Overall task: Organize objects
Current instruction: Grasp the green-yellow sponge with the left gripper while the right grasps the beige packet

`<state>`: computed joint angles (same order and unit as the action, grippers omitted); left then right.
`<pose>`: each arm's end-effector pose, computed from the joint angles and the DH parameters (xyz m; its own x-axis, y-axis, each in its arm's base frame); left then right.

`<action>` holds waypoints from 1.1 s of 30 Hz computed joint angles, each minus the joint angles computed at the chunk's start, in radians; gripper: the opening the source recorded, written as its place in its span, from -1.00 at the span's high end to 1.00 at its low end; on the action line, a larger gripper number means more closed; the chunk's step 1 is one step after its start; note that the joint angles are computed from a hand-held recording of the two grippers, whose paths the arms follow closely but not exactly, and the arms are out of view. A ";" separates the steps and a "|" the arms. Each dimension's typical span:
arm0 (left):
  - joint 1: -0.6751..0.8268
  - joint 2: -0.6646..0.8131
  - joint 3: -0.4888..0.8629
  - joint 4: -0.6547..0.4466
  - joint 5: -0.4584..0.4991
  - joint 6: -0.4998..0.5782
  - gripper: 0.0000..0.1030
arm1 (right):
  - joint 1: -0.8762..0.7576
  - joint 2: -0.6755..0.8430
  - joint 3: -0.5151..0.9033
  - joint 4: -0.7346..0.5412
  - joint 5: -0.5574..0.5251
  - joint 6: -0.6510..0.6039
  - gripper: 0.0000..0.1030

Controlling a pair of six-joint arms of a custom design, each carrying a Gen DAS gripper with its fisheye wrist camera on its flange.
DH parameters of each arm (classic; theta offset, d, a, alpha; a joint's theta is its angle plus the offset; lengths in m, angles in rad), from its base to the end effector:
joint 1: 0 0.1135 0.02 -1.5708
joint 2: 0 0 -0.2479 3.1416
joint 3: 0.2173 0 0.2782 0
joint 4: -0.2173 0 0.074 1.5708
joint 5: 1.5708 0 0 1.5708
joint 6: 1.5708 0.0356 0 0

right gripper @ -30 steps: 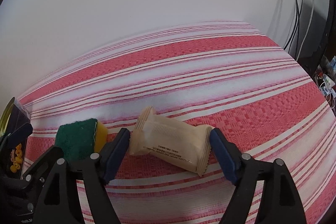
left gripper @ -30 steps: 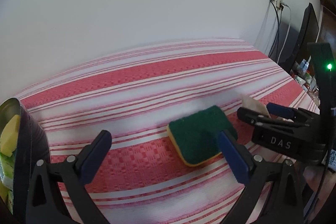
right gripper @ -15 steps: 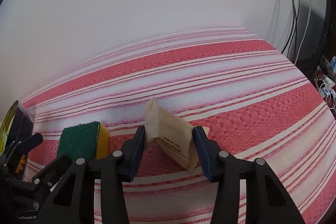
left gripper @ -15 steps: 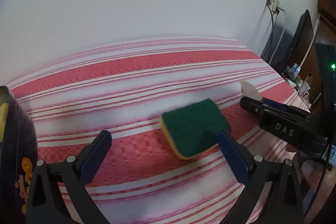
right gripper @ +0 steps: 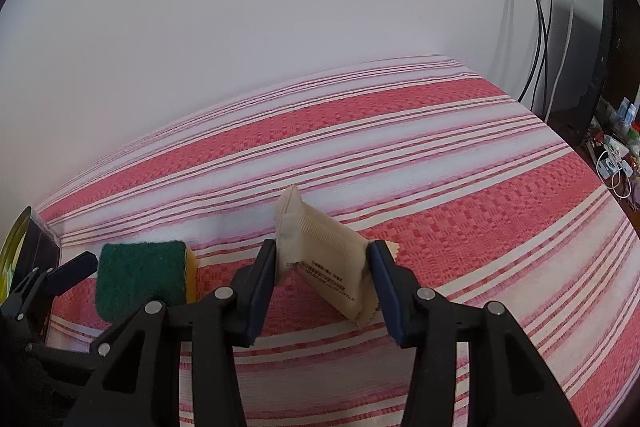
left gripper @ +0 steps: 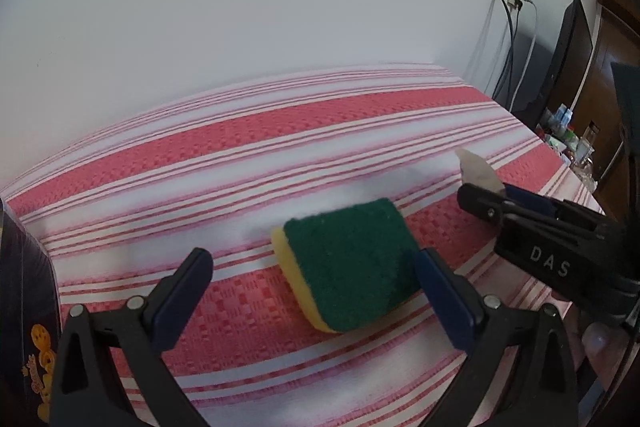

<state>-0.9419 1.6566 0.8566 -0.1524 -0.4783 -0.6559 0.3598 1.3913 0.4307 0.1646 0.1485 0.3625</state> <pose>0.2102 -0.2611 0.1214 -0.7220 0.0721 -0.6882 0.1523 0.9867 -0.0564 0.2424 0.0855 0.0911 -0.7145 0.1059 -0.6916 0.0022 0.9888 0.1492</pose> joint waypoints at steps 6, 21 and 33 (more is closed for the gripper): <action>-0.002 -0.018 -0.012 0.004 -0.007 -0.025 -0.99 | 0.003 0.012 0.012 -0.007 0.007 0.007 0.04; 0.011 0.076 0.074 -0.065 0.019 0.006 -0.96 | 0.057 -0.042 0.009 -0.071 0.045 0.043 0.04; 0.029 0.034 0.016 -0.003 0.080 0.035 -0.45 | 0.137 -0.091 -0.018 -0.052 0.110 0.014 0.04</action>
<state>-0.9127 1.6905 0.8730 -0.1559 -0.3981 -0.6210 0.4966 1.3008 0.4130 0.1131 0.2585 0.3770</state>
